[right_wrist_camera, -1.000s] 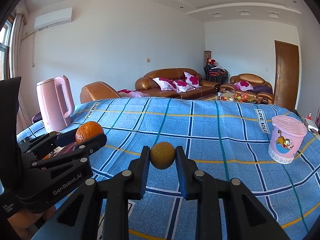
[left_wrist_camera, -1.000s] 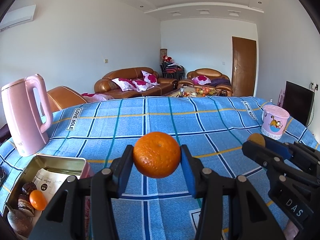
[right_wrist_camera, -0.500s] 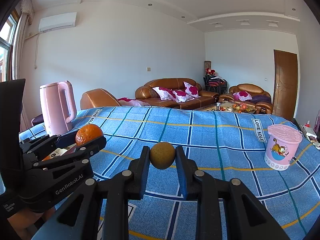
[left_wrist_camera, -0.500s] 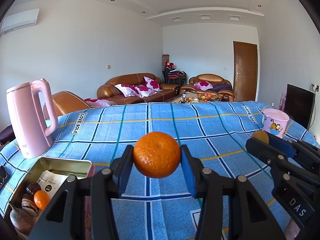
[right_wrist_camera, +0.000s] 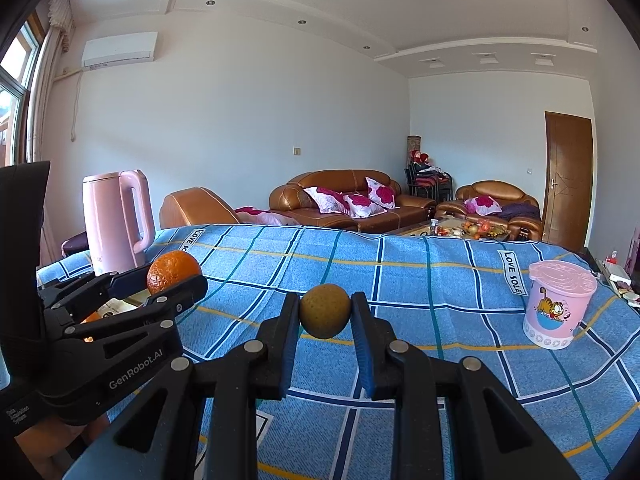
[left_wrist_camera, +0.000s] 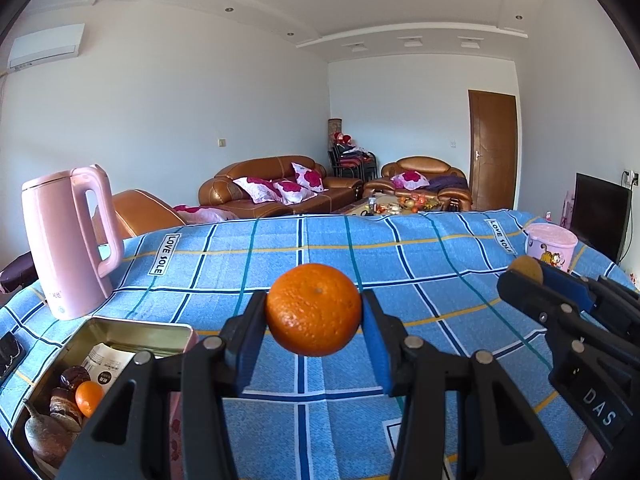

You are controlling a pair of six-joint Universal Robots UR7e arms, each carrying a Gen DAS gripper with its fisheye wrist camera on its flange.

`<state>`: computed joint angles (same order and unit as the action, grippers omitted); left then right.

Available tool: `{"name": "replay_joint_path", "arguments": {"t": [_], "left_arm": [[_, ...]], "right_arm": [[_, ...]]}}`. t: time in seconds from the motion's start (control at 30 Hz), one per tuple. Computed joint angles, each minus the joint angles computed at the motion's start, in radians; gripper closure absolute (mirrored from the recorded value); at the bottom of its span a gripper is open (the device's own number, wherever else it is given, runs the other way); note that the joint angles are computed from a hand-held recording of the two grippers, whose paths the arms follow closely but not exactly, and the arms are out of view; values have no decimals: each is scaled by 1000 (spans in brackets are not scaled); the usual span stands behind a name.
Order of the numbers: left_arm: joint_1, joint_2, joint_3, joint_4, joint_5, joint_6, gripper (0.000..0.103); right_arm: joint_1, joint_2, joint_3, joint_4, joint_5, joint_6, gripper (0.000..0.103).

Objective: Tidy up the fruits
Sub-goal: 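Lift the mandarin with the left tool while the right tool lifts the yellow fruit, then carry the mandarin with the left tool while the right tool carries the yellow fruit over the tin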

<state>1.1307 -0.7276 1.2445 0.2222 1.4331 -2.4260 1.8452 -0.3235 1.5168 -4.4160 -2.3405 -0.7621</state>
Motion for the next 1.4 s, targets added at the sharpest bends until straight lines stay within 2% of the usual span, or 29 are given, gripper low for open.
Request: {"name": "replay_joint_path", "arguments": {"t": [0.43,0.67,1.0,1.4], "left_arm": [[18,-42,39,-20,28,5,55],[32,-51,30,6,37,-2,55],[49,-78,42,32,45,9,55],[82,-123,36,52,16,29,55]], "right_arm": [[21,17,-1,-29,0,-27,75],[35,27,5,-23,4,-11,76],[54,46,-16,19,19,13,75],[73,69,-64,123,71,72,75]]}}
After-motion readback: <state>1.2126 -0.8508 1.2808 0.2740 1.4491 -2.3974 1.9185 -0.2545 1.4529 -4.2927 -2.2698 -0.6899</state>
